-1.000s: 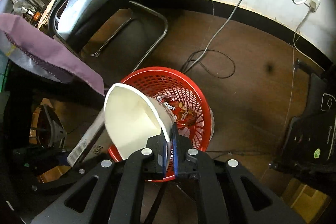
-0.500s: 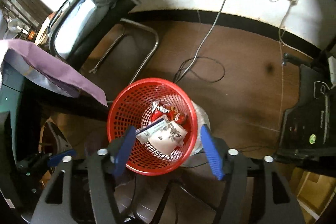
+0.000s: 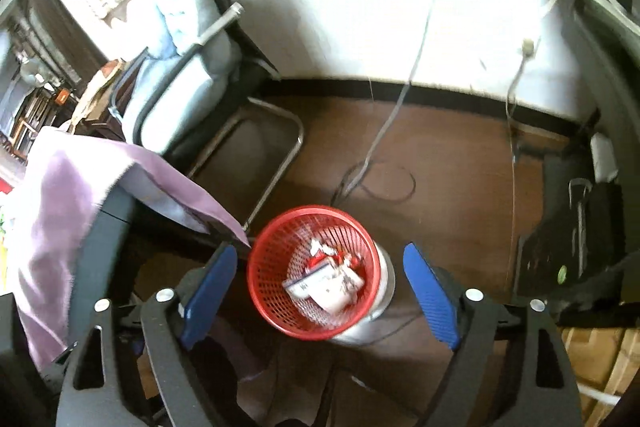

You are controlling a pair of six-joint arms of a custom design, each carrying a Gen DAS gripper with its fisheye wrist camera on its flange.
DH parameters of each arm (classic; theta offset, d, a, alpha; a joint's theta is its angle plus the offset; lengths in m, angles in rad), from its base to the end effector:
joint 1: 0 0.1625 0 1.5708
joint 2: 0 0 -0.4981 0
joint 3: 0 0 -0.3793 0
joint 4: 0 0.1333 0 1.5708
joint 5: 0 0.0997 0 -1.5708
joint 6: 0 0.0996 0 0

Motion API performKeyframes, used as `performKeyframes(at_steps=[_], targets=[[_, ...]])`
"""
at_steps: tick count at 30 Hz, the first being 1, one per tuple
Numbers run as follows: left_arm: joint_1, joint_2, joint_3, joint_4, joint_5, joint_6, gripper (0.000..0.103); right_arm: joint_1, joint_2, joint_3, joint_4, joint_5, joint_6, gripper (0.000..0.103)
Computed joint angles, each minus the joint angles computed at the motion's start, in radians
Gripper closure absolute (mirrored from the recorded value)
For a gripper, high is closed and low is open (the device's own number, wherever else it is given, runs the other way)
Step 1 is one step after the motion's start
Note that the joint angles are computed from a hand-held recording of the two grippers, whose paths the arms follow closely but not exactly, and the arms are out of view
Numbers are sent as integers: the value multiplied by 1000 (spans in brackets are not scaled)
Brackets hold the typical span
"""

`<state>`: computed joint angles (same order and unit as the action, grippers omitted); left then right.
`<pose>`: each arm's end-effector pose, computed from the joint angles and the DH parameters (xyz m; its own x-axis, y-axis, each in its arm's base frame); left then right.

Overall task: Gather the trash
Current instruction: 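Move both open tools back over the table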

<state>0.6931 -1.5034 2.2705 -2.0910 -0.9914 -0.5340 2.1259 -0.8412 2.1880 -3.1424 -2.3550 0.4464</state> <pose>-0.1746 -0.3892 0.2910 -0.7513 0.3124 -0.5814 0.4224 0.9045 -0.0599 0.3324 -0.4165 0.1175 -0.8393 0.1418 0.5248 -0.1679 0.8506 -0.4983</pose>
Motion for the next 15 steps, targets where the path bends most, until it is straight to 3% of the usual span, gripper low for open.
performKeyframes(at_steps=[4, 7, 12, 15], targets=[[-46, -131, -66, 163, -44, -48, 19, 79, 6, -72, 61, -32, -28, 14], [-98, -251, -95, 213, -14, -94, 19, 134, 31, -128, 73, -46, -76, 10], [-207, -408, -198, 414, 155, -220, 18, 222, 109, -274, 130, -28, -165, 9], [-230, -450, -271, 541, 259, -280, 17, 266, 156, -372, 165, 9, -218, 8]])
